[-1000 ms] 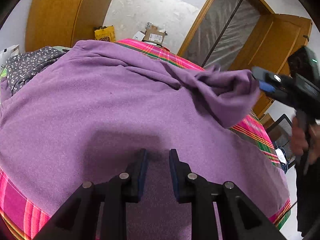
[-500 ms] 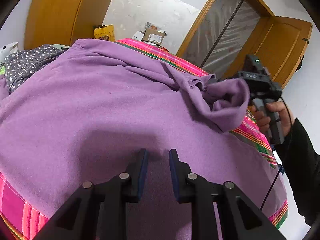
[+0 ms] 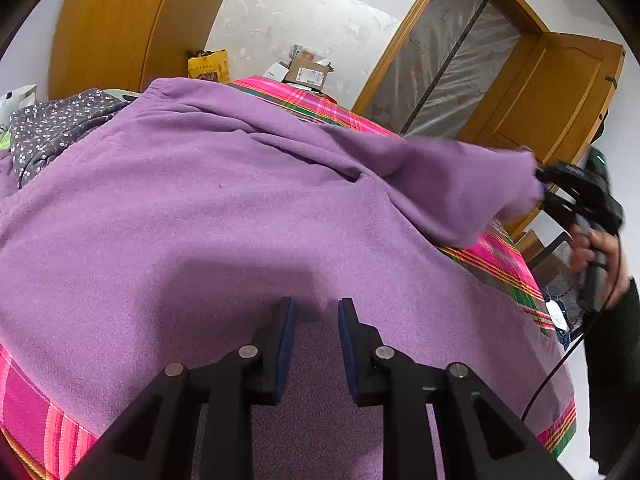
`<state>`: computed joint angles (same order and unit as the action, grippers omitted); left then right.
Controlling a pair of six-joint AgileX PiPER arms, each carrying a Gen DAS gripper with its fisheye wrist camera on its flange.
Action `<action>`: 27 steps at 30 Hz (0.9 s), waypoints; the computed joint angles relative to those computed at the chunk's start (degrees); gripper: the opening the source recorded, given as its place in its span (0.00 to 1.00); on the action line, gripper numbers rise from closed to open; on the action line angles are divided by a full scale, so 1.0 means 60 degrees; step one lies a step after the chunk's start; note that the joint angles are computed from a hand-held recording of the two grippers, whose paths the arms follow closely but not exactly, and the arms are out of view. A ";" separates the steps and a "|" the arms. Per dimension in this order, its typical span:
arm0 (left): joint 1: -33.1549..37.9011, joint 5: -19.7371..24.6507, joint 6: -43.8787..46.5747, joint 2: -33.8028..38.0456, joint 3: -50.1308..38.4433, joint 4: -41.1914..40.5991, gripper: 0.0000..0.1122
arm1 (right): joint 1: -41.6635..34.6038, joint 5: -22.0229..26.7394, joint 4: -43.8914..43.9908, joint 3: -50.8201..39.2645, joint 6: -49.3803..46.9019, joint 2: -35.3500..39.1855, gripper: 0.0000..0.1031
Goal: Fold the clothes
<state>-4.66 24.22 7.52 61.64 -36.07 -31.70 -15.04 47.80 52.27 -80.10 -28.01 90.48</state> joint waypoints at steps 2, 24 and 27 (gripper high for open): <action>-0.0016 -0.0018 -0.0032 -0.0005 0.0014 0.0044 0.20 | -0.0608 -0.0421 -0.0206 0.0770 0.0426 -0.0777 0.20; -0.0252 -0.0136 -0.0728 -0.0039 0.0022 0.0740 0.20 | -0.3627 0.0223 -0.1576 0.2483 -0.3537 -0.1618 0.50; -0.0279 -0.0152 -0.0778 -0.0014 0.0005 0.0778 0.20 | -0.3397 -0.0041 -0.2505 0.2461 -0.4143 -0.1631 0.50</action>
<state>-6.33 23.31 2.85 61.56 -36.04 -27.03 -35.42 47.55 37.24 -65.34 -52.87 80.69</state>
